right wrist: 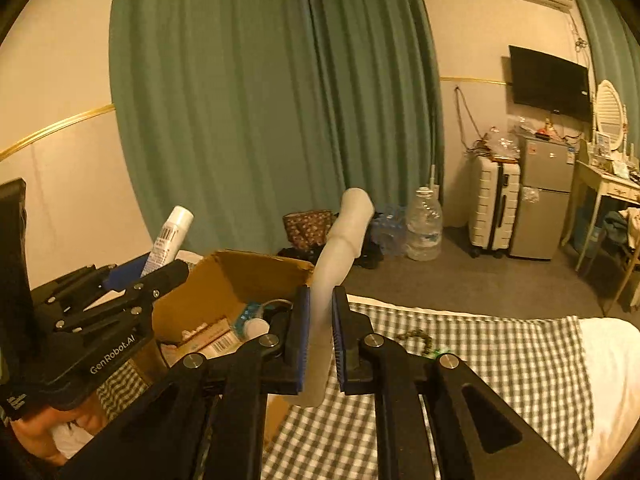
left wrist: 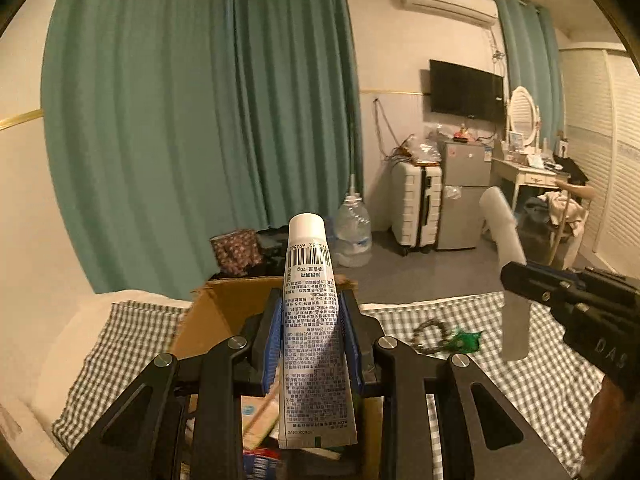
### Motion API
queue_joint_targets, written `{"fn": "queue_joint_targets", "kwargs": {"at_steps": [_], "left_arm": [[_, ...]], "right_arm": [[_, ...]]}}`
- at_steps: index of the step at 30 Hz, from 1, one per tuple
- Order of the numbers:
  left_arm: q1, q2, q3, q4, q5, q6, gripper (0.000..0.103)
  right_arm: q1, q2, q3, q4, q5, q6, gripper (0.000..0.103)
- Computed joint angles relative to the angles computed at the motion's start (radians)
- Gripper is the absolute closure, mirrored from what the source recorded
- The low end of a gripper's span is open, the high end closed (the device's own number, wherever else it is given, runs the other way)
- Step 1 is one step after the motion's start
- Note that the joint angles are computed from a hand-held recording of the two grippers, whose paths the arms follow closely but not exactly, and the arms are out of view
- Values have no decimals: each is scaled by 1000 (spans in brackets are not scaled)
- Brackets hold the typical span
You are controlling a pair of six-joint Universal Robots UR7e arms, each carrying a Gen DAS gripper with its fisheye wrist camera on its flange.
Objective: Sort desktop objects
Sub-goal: 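Lift and carry the white tube and white stick over the box with both tools, then open both tools to drop the tube and stick into the box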
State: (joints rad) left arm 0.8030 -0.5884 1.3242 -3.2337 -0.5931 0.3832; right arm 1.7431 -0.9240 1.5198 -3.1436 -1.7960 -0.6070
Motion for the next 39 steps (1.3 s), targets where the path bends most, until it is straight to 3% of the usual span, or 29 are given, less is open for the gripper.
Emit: {"fn": "queue_joint_targets", "kwargs": {"at_steps": [6, 17, 36, 39], "left_arm": [[37, -31, 18, 31, 28, -46, 75], [114, -51, 20, 164, 16, -142, 75], [200, -8, -84, 384, 34, -233, 75], [202, -5, -92, 395, 37, -234, 69]], "right_arm": [[9, 51, -50, 51, 22, -5, 91], [9, 161, -145, 168, 45, -22, 90], [-15, 382, -479, 446, 51, -20, 87], [-11, 405, -505, 445, 34, -40, 85]]}}
